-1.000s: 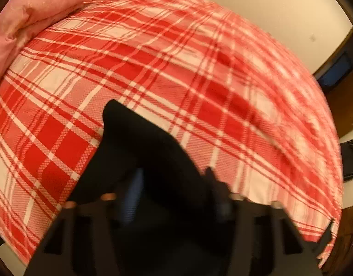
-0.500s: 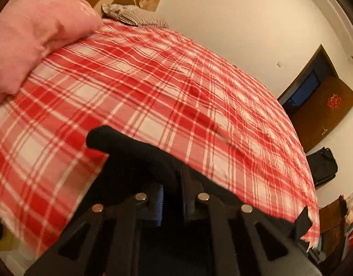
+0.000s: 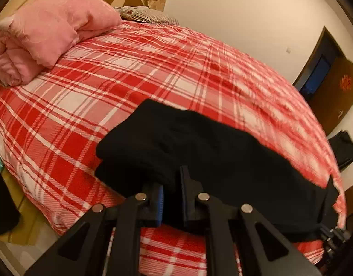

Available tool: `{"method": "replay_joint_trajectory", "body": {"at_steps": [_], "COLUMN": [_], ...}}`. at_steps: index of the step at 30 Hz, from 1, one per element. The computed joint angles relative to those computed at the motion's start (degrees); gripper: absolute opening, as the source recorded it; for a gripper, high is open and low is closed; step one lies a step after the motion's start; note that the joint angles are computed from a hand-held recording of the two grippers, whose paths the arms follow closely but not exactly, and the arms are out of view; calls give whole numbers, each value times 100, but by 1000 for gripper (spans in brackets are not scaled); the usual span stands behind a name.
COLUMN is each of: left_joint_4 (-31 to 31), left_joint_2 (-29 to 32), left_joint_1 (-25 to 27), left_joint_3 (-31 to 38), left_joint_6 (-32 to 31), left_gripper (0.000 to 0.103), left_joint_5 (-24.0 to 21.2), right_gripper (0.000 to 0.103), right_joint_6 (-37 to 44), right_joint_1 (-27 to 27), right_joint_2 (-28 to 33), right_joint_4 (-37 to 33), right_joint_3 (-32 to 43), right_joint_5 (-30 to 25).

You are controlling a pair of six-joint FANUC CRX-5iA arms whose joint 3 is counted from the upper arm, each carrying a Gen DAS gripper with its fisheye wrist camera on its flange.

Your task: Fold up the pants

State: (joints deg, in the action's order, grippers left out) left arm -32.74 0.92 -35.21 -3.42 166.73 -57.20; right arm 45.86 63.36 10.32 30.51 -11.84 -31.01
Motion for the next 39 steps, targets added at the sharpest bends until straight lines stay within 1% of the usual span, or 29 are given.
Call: {"method": "replay_joint_trajectory", "body": {"at_steps": [4, 7, 9, 10, 12, 14, 15, 16, 18, 20, 21, 22, 23, 24, 25, 26, 27, 29, 30, 31, 33, 34, 35, 36, 37, 39], "left_joint_4": [80, 227, 182, 21, -126, -222, -226, -171, 47, 205, 178, 19, -240, -607, -845, -1096, -1339, -1549, -1612, -1645, -1514, -1425, -1393, -1399, -1406, -1278], "left_joint_2": [179, 199, 185, 183, 219, 227, 234, 208, 133, 17, -29, 77, 240, 413, 505, 562, 598, 657, 689, 746, 899, 1002, 1086, 1193, 1354, 1654], "left_joint_1": [24, 72, 27, -64, -140, -181, -184, -160, -38, 41, 9, -119, -304, -548, -708, -869, -1019, -1145, -1181, -1184, -1094, -1057, -1047, -1051, -1056, -993], "left_joint_3": [26, -120, -182, -180, -151, -147, -131, -149, -200, -257, -217, 4, 315, 659, 849, 999, 1137, 1302, 1349, 1413, 1556, 1645, 1707, 1780, 1919, 2174], "left_joint_6": [-119, -98, -29, 47, 92, 225, 235, 200, 117, 253, 454, 648, 811, 911, 953, 975, 935, 791, 731, 598, 228, 27, -91, -163, -221, -294], "left_gripper": [13, 13, 15, 19, 20, 24, 27, 29, 29, 29, 29, 42, 51, 65, 69, 69, 70, 71, 73, 73, 73, 73, 73, 73, 74, 74], "left_joint_5": [-108, 6, 19, -20, -110, -137, -185, -191, -182, -187, -310, -725, -1316, -1969, -2321, -2588, -2759, -2776, -2703, -2533, -2162, -1935, -1732, -1548, -1468, -1467], "right_gripper": [4, 4, 4, 5, 6, 10, 15, 21, 28, 31, 36, 48, 55, 65, 67, 67, 67, 67, 67, 67, 67, 67, 67, 67, 67, 67], "right_joint_6": [36, -10, -459, -664, -953, -1135, -1118, -1028, -794, -922, -1196, -1719, -2108, -2795, -3182, -3546, -3883, -4167, -4177, -4189, -4224, -4210, -4108, -4027, -3809, -3386], "right_joint_1": [51, 71, 92, 98, 124, 134, 138, 145, 156, 94, 49, -25, -71, -206, -294, -404, -556, -785, -858, -983, -1234, -1426, -1611, -1738, -1919, -2101], "right_joint_2": [43, 110, 137, 138, 128, 110, 113, 113, 92, -93, -241, -435, -539, -721, -819, -936, -1085, -1248, -1273, -1295, -1269, -1194, -1053, -949, -784, -361], "right_joint_4": [-75, -115, 326, 528, 866, 1070, 1024, 880, 437, 319, 506, 954, 1302, 1924, 2258, 2528, 2706, 2698, 2591, 2449, 2190, 1977, 1651, 1463, 1167, 828], "right_joint_3": [-32, -40, -216, -277, -390, -478, -455, -398, -226, -323, -502, -761, -916, -1184, -1313, -1422, -1526, -1561, -1502, -1425, -1243, -1086, -836, -670, -430, 124], "right_joint_5": [-159, -202, -75, -34, -12, 24, 21, -3, -92, 170, 406, 649, 762, 947, 1016, 1042, 1033, 867, 695, 434, -7, -179, -410, -521, -580, -1009]}}
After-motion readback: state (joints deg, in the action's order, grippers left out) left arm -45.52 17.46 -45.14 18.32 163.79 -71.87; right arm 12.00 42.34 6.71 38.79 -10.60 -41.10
